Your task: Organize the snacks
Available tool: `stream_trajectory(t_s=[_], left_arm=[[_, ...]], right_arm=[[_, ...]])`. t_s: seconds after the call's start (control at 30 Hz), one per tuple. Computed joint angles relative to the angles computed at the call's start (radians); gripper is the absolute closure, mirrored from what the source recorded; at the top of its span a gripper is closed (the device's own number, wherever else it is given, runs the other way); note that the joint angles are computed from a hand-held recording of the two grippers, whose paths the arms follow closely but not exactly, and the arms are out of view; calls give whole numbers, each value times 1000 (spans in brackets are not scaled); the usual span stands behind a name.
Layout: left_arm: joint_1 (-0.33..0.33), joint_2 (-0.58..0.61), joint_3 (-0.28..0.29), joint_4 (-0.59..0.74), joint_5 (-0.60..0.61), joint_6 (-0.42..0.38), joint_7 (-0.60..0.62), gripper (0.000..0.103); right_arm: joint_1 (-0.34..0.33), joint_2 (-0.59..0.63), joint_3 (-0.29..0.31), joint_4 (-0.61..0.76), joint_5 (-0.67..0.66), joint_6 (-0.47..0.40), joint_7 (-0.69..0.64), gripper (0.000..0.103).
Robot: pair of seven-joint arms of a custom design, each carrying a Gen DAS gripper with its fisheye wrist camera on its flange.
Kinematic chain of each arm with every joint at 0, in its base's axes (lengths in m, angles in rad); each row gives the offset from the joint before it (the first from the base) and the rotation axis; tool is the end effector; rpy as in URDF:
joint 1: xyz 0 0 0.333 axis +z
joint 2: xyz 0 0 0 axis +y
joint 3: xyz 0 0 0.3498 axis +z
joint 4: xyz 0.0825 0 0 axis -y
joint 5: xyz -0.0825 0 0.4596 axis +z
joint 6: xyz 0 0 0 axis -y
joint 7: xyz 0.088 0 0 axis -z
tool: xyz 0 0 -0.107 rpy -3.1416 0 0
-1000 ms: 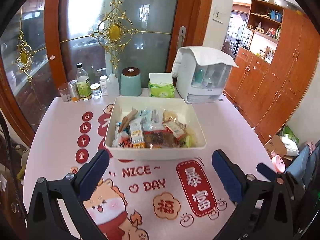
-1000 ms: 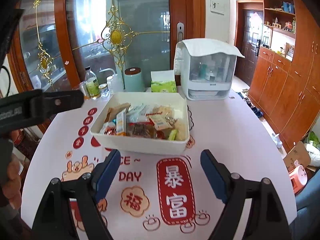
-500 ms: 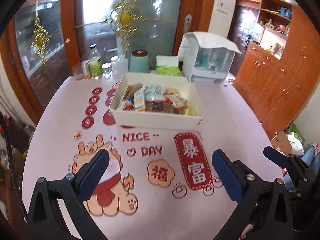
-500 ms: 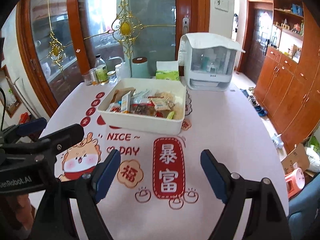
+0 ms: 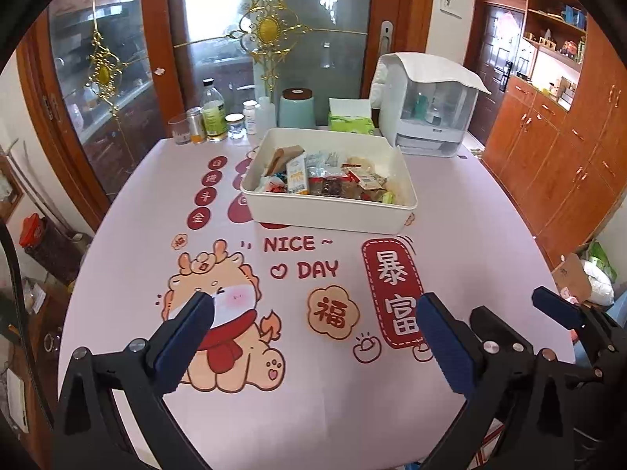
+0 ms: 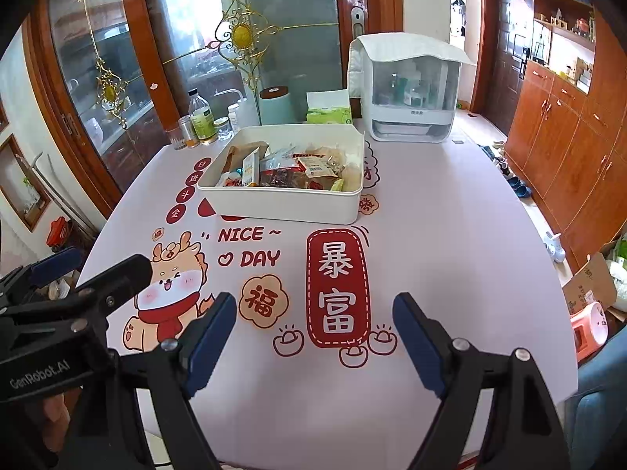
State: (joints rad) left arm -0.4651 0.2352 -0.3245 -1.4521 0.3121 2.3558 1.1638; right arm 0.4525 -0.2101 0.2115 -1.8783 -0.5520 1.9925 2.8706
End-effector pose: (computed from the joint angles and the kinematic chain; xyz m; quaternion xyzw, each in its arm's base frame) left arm 0.5594 -0.5144 0.6615 -0.4820 0.8040 -0.3057 0.1667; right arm 0.4796 0.3493 0.6639 -0.4895 0.8104 -0.2494 0.2035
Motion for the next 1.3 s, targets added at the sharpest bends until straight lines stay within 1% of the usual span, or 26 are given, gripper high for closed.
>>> stream_trajectory(t_s=[0.23,0.37,0.53,0.73,0.87,1.3], left_arm=[[-1,-24,4,-29,24,11,-33,1],[-5,-26,5,-31,44,-3,-46,1],[-2,-28,1,-35,27,-18,-42,1],[-1,-39,0,-49,23,-20,-44,1],[-2,-40,0,-48,24,-36,-49,1],[-6,-41,3,-47,52,-61,-77,1]], right_arm=[[1,-11,2,-6,-1,-28,21,20],[1,-18,8,-9,-11,-48,33,20],[-1,-46,15,-31,-34,-48,72,20],[3,-42,18,-25,-36,-57,55,20],[4,-44,12,-31,-20,-44,46,20],[6,-31,11,-19,-9,-49,20,20]])
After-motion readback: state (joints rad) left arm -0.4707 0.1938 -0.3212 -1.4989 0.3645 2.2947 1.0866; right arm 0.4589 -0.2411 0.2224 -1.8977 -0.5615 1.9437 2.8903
